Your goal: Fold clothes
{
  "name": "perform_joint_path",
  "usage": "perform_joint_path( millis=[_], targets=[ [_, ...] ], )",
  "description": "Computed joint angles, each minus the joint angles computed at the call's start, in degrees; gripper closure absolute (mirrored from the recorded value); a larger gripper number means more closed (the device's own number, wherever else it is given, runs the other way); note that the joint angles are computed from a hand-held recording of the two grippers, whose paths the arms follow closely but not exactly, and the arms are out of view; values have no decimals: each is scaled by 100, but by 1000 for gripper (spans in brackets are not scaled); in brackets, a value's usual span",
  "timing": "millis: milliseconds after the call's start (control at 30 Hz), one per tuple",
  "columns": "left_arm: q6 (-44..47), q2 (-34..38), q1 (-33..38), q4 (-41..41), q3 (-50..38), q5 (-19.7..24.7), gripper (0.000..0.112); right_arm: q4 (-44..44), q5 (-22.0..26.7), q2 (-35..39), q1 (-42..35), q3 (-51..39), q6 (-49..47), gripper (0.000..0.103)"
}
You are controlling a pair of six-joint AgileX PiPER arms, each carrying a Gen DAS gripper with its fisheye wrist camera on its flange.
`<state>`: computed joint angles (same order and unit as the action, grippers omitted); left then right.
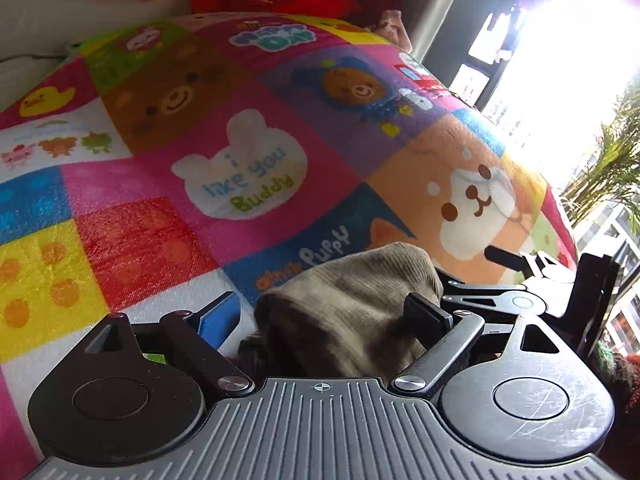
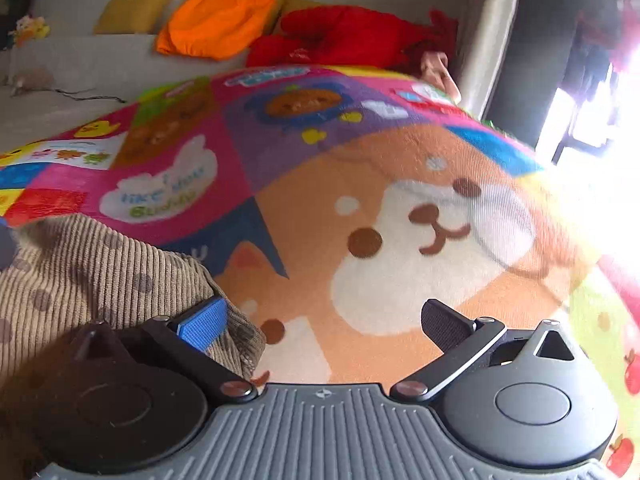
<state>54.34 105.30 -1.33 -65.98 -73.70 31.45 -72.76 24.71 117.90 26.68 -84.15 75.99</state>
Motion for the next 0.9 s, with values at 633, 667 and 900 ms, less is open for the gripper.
perform_joint_path(
  millis=[633, 667, 900],
  targets=[
    [430, 374, 74, -665, 414, 814, 38, -1514, -4239, -1398, -850, 2417, 2572, 26],
    [408, 406, 137, -674, 372, 870, 40, -1497, -4208, -1302, -797, 2297, 2573, 26],
    [40, 634, 597, -271, -389, 694, 41, -2191, -4204, -282, -411, 776, 3535, 26]
  ],
)
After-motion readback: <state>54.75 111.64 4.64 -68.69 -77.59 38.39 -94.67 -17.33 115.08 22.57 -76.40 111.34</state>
